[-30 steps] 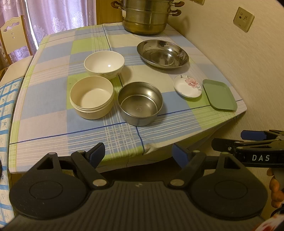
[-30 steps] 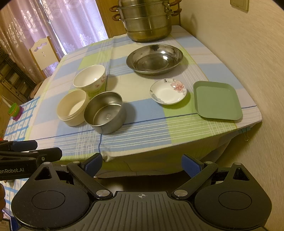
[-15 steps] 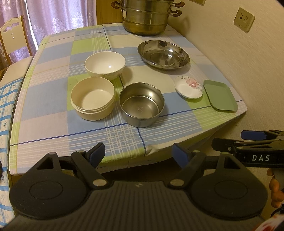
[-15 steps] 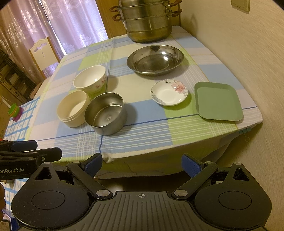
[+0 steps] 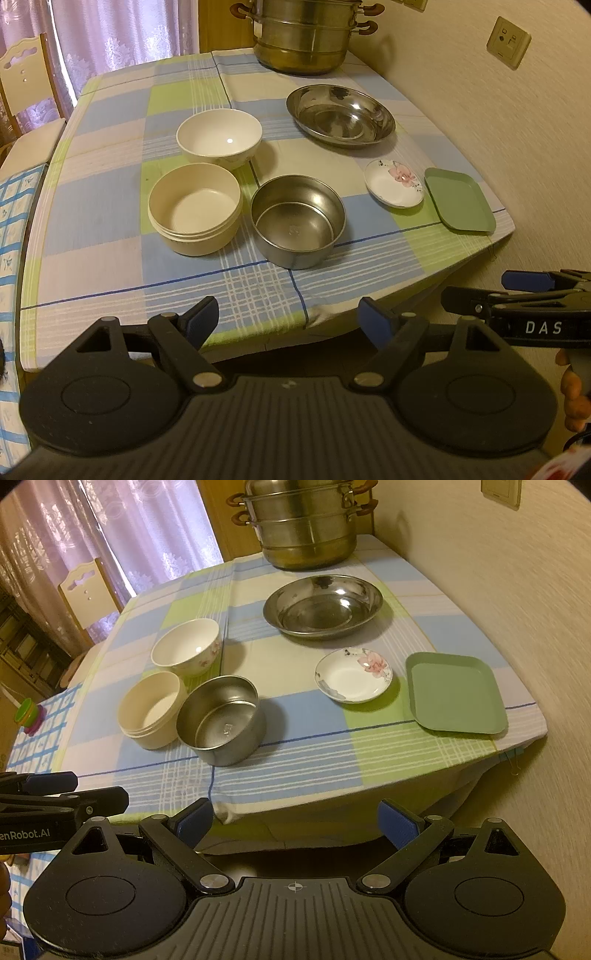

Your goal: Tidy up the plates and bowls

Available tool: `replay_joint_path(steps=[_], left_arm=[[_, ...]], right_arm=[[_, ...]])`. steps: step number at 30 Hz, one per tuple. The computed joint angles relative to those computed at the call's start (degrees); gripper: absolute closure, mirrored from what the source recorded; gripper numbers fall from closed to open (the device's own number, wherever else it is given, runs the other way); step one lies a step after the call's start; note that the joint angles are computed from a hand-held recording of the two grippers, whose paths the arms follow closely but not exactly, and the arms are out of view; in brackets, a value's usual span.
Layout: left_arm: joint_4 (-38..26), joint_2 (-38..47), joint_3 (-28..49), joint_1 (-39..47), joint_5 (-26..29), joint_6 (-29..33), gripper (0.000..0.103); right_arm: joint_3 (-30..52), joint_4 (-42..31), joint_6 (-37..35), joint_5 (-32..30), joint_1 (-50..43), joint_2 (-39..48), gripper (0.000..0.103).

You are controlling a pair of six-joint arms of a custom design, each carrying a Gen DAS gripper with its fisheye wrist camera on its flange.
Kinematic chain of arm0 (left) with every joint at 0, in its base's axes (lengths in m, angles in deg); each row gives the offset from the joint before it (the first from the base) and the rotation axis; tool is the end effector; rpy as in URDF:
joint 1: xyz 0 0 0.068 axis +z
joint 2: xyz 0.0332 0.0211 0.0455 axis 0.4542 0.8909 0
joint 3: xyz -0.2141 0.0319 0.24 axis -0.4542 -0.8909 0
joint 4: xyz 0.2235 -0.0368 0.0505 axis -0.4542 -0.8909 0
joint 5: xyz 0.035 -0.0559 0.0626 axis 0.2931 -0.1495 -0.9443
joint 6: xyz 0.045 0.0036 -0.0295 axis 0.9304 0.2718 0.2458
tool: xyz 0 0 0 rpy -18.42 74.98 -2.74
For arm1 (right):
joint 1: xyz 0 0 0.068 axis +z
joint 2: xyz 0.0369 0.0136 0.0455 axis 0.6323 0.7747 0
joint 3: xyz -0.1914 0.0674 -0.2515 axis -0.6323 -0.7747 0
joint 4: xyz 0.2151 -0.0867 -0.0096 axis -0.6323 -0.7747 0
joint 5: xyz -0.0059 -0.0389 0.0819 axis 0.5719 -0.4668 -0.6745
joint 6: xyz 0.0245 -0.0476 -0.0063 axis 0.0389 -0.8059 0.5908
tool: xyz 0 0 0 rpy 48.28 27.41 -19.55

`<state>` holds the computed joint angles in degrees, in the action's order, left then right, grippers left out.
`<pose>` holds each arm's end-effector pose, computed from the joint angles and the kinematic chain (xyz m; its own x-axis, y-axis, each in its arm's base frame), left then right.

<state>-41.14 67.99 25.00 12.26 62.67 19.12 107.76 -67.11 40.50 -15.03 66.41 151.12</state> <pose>0.3868 -0.1152 0.1864 -0.6016 0.6014 -0.5257 0.7437 0.6619 -0.0939 0.2452 0.1111 0.1716 -0.6089 0.6124 -0.5042 0.5752 0.7786 0.2509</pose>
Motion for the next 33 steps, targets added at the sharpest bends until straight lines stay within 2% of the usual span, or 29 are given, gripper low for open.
replay_joint_path(steps=[11, 19, 22, 28, 33], left_arm=[[-2.73, 1.75, 3.52, 0.3, 1.21, 1.74, 0.021], [-6.84, 4.12, 8.04, 0.81, 3.24, 5.23, 0.021], [-8.64, 5.13, 9.74, 0.8, 4.25, 7.14, 0.028], [-12.07, 7.1, 13.75, 0.48, 6.86, 11.19, 0.029], [-10.82, 7.6, 14.71, -1.4, 8.64, 12.92, 0.029]], right_arm=[[1.15, -0.83, 0.94, 0.65, -0.23, 0.65, 0.007], [3.15, -3.13, 3.66, 2.32, 0.54, 1.48, 0.007], [3.16, -3.72, 6.26, 3.39, 0.73, 1.49, 0.007], [3.11, -7.21, 13.96, 7.4, 1.64, 0.47, 0.007], [1.87, -11.23, 21.66, 12.3, 3.16, -0.97, 0.007]])
